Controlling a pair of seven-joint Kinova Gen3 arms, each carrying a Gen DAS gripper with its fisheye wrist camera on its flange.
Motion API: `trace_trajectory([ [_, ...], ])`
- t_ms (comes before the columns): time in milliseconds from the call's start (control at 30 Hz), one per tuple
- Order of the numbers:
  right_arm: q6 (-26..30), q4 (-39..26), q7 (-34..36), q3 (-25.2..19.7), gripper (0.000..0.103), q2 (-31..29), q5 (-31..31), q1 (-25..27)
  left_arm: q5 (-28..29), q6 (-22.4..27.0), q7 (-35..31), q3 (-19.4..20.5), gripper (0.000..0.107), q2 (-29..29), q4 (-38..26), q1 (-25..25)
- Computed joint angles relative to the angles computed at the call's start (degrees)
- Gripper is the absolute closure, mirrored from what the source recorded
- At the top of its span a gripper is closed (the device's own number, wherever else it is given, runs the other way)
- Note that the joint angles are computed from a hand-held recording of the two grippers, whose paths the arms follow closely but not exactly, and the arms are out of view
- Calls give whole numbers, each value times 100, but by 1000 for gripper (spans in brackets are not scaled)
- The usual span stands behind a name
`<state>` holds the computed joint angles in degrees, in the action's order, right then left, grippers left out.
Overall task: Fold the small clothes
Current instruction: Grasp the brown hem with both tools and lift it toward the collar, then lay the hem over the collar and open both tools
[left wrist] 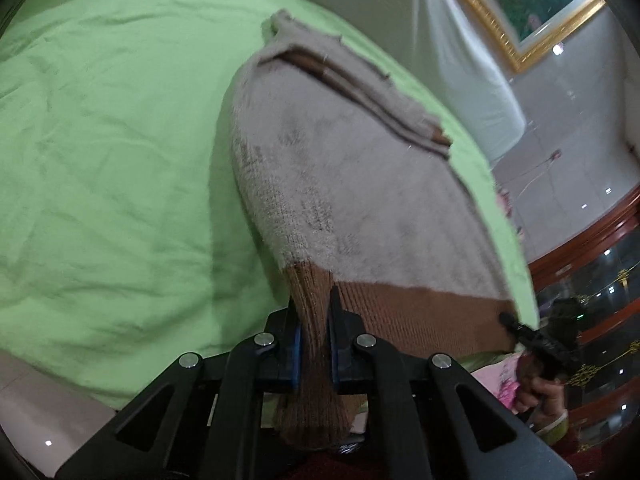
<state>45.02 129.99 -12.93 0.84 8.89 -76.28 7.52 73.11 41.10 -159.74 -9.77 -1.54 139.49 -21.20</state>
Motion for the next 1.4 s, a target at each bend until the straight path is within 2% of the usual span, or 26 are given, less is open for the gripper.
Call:
trace_trajectory([
  [67,247,-24,84,51,94,103,-132,127,304,155,-248,-249,100,-15,-6,155],
  [167,602,-144,378,20,94,216,-436,209,780,158,-639,-847,100,-41,-169,873],
  [233,769,-259,518,-6,94,242,-664,196,972,267,-677,-1085,100,-8,-387,1140],
  [300,929,-429,630,-13,94,281,-917,181,822,463,-455,-1107,100,97,-750,1139],
  [400,1162,-773,749,-5,94,382,-1337,176,543,498,27,-1051,99,211,-1293,1167],
  [500,1113,-1247,791,-65,94,518,-1842,115,330,275,725,-1151,99,529,-2025,1533],
  [533,991,-1423,730,-91,94,569,-1904,64,191,156,958,-1070,99,625,-2289,1581],
  [600,728,-1929,427,-238,94,746,-1811,51,-75,-27,1409,-768,99,863,-2820,1436],
  [700,231,-2725,39,-370,94,1100,-1683,-140,-427,-461,2074,16,99,1364,-3616,932],
  [800,-196,-3521,-543,-752,94,1546,-1245,-99,-1094,-840,2765,708,99,1933,-4413,538],
  [900,-499,-4318,-1186,-551,94,2015,-901,-467,-1793,-1101,3464,1134,99,2545,-5209,407],
  [1000,-559,-5114,-1885,-426,94,2481,-362,-625,-2455,-1029,4163,1068,99,3080,-6005,564],
  [1167,-599,-6441,-3050,-50,94,3293,350,-954,-3484,-842,5258,1332,99,4028,-7333,473],
  [1267,-457,-7237,-3749,50,94,3760,929,-1054,-3558,-425,5620,876,99,4542,-8129,715],
  [1400,34,-8281,-4681,677,94,4369,1280,-1316,-3053,394,5931,-47,98,5190,-9189,1032],
])
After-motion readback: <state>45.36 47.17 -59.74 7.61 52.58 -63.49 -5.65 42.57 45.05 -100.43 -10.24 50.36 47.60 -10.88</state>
